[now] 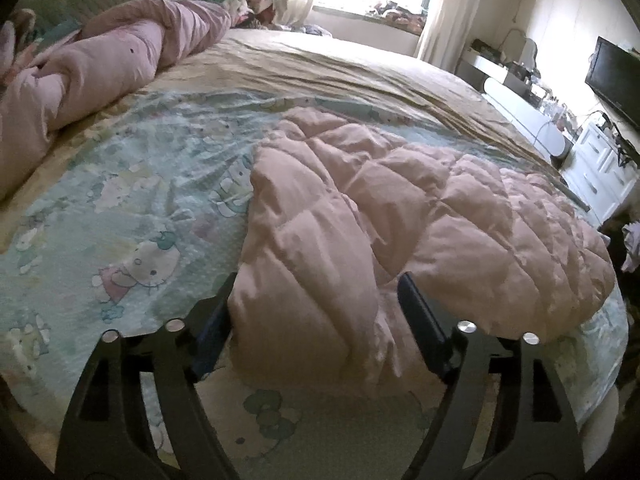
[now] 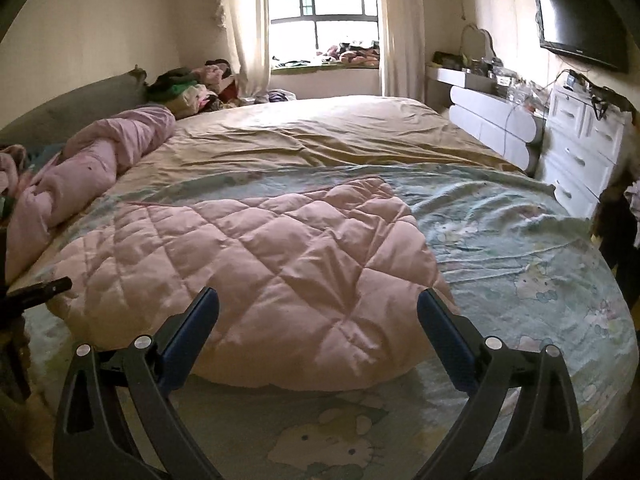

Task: Fold large clothes
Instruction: 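Lay the folded side down and open both tools, then withdraw both open tools from the folded pink coat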

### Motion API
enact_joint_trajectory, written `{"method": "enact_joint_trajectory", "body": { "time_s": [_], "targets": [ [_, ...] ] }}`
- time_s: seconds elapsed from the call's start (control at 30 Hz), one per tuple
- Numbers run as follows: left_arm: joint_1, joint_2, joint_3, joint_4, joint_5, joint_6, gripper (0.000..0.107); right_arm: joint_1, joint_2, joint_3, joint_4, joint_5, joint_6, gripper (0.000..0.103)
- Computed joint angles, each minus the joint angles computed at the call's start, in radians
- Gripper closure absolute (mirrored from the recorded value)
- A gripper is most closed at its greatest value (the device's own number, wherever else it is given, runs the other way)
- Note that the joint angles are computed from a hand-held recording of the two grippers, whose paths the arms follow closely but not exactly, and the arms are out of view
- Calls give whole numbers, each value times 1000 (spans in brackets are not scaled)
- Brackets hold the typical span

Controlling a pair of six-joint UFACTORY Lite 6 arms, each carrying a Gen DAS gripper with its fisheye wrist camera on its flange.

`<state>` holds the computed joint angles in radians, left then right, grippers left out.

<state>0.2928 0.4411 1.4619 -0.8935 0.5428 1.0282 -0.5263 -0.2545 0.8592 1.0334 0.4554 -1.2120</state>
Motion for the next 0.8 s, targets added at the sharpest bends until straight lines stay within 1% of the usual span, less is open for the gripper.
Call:
{"method": "enact_joint_trajectory", "body": {
  "time_s": [0.03,0.1,0.17,0.23,0.37,0.43,0.8],
  "targets": [
    [3,-14,-10,-5,3,6,30,3,-11,-5,-9,3,11,4],
    [10,-56,-38,-11,5,20,19,8,-34,-19,-16,2,24,4],
    [19,-108,-67,-19,13,29,13,9,-43,-20,-30,7,44,4],
    [31,-148,-86,-38,30,47,13,15,-53,-23,-34,3,49,4],
    [44,-248,-143,-30,25,40,13,38,-97,-36,-65,-3,86,4],
    [58,-304,-180,-51,39,57,13,46,-123,-39,-67,4,95,4],
    [131,-591,-426,-189,99,183,13,78,-405,-115,-70,94,147,4]
  ]
}}
